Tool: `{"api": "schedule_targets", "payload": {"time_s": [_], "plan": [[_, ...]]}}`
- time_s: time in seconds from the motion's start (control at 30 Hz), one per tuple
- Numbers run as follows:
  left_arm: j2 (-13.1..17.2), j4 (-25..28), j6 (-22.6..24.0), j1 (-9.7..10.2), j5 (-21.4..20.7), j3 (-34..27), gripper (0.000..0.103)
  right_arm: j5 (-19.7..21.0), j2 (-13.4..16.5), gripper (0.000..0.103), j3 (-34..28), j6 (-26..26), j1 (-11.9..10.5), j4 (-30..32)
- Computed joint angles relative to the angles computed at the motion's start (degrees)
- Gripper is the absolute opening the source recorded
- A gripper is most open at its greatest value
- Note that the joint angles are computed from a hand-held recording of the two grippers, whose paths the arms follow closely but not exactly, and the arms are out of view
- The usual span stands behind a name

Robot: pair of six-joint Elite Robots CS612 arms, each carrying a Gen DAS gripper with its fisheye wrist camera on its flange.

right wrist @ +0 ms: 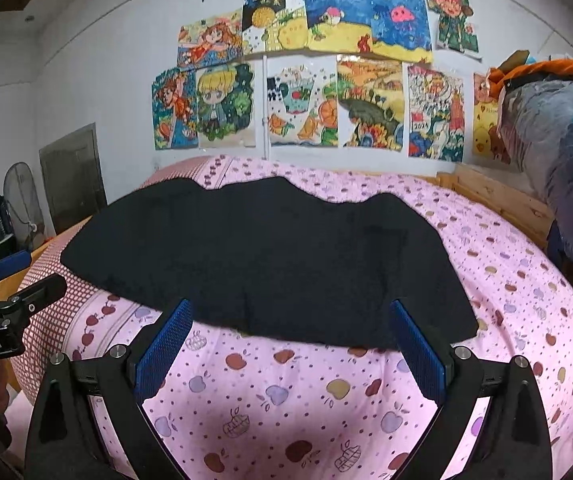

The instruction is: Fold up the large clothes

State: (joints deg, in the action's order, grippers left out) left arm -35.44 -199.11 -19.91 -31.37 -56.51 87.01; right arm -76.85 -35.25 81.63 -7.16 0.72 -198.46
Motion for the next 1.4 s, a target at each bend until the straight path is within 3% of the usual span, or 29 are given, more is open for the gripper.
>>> {"api": "schedule_targets", "payload": {"time_s": [0.23, 1.4], "plan": [[0.09, 2.37, -1.32, 0.28, -0.22, 0.11, 0.103, -0.02, -0.06, 0.096, 0.21, -2.28, 0.36, 1.75], [0.48, 1.53, -1.12, 0.08, -0.02, 0.32, 0.103, -0.34, 0.16, 0.096, 0.39, -2.75, 1.00, 3.61]]}}
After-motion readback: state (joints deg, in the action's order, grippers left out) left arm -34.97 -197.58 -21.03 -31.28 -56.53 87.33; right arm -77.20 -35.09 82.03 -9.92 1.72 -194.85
